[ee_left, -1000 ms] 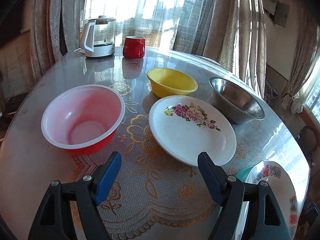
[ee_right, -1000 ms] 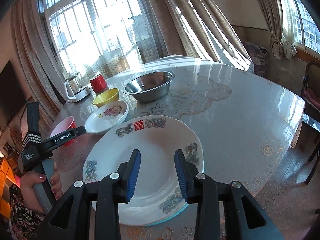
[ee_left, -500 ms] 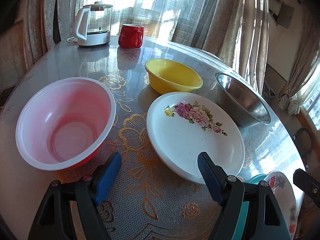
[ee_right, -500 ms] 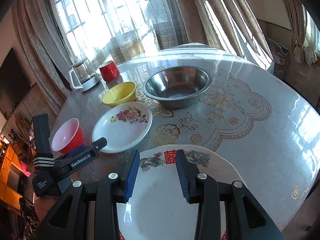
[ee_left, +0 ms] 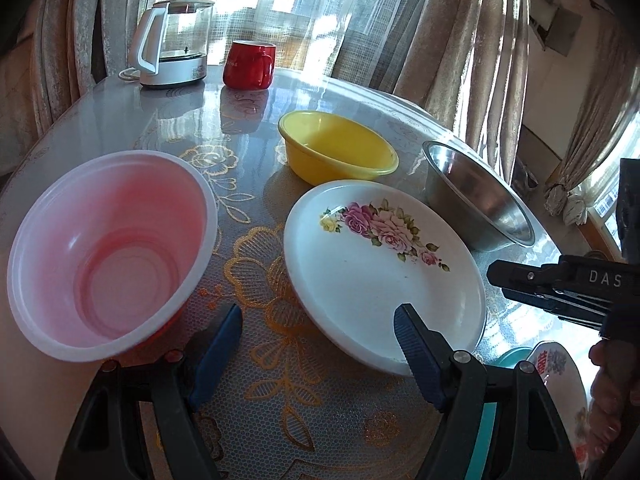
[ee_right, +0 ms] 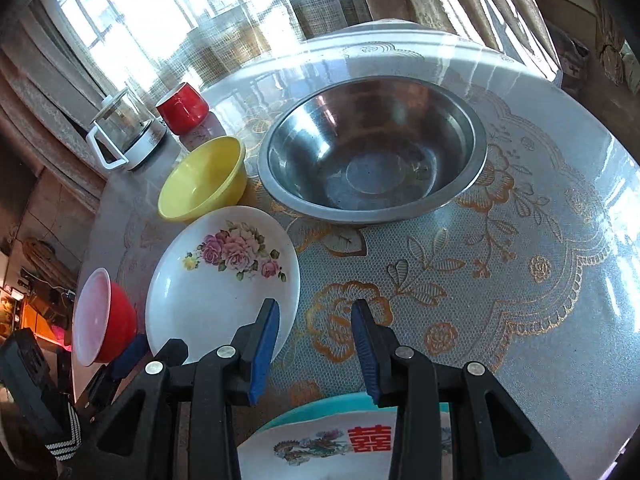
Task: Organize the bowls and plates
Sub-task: 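Move both grippers to the small floral plate and grasp its rim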
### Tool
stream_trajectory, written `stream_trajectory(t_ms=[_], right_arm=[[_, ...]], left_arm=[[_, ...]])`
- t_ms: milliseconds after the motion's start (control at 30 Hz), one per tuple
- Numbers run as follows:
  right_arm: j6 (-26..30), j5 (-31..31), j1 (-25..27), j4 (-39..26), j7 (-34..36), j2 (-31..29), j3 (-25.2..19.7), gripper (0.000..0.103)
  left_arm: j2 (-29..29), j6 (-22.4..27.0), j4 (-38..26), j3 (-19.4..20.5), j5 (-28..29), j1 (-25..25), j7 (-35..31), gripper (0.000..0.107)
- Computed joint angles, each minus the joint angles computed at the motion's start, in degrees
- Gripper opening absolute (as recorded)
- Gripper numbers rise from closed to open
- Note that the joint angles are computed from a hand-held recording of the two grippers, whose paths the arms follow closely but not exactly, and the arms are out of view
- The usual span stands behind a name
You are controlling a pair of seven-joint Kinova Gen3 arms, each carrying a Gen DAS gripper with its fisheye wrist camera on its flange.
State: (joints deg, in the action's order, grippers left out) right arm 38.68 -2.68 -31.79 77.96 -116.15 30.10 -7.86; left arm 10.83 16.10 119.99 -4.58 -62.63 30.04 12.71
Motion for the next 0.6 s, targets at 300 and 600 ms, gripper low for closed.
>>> stream_trajectory(t_ms=[300,600], right_arm=[[3.1,-1.6,0.2,-6.0,1.2,4.4,-0.2,0.038],[5.7,-0.4,-1.6,-9.7,1.3,7.0,0.7,0.026]], left_arm=[[-0.2,-3.7,1.0,-2.2,-3.2,0.1,2.9,0.069],[-0.1,-8.2,1.5,-6.2,-0.3,1.9,-1.0,0.049]])
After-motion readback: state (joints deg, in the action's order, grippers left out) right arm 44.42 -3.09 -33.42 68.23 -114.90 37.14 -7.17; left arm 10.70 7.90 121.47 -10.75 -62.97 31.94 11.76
